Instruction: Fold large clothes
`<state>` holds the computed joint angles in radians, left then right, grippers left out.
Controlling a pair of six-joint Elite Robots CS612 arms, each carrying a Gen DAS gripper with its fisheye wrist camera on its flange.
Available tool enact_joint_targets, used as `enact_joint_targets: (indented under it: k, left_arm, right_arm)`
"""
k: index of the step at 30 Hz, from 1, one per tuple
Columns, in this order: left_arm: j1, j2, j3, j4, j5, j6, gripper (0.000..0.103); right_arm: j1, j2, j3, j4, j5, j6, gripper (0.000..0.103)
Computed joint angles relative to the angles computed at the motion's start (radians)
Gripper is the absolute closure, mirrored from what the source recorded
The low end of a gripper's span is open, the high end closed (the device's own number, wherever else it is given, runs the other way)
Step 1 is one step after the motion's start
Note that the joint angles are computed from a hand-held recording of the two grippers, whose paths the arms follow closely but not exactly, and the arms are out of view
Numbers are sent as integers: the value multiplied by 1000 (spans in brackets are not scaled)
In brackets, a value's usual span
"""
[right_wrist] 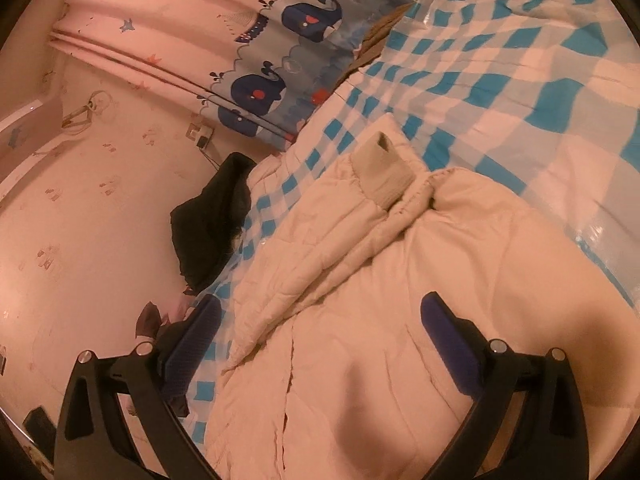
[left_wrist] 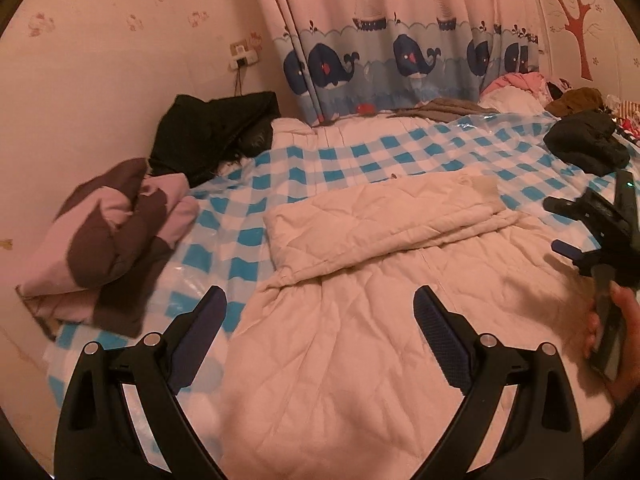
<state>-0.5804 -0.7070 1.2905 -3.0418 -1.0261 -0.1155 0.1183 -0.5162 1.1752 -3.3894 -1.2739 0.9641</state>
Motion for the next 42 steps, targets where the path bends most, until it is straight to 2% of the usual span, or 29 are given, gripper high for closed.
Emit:
enact_joint_targets:
  k: [7,13,16,18,21,22,25,28,30,33,36,39,42]
  left_arm:
    - [-33,-60,102,-67,49,53,12]
    - [-51,-83,148,-105,89,92,12]
    - [-50,-92,164,-100,83,83,11]
    - [-28,-110,180,-51,-8,31,11]
    - [43,-132,201,40,-249,-124,11]
    - [69,-133,207,60,-314,-182,11]
    - [173,-123,236,91,-567,-432,11]
    - [220,-109,274,71,-642,-566,11]
    - [238,-97,294,59,-682,-613,11]
    - [255,-64,296,5,-807,-651,11]
    - [258,-25,273,-33,-905,-667,11]
    - [253,17,237,-61,-1005,-681,11]
    - [237,39,216,-56,-1021,-689,11]
  right_arm:
    - [0,-21,42,-5,-8,10,7]
    - [1,-39,80,-26,-20,18,7]
    - [0,-47,95,-33,-11,15,7]
    - [-5,-55,113,-49,27,13,7]
    - [-19,-85,170,-70,91,-31,7]
    - [-24,-101,196,-73,99,-51,7]
    - [-51,-166,304,-60,107,-122,7]
    - [-80,-221,397,-41,120,-158,7]
    - [-99,-257,456,-22,139,-179,7]
    - [-119,-276,506,-15,199,-168,7]
    - [-140,-262,528,-52,300,-96,7]
    - [-158,-232,530,-103,406,18,7]
    - [-167,-223,538,-100,452,48,7]
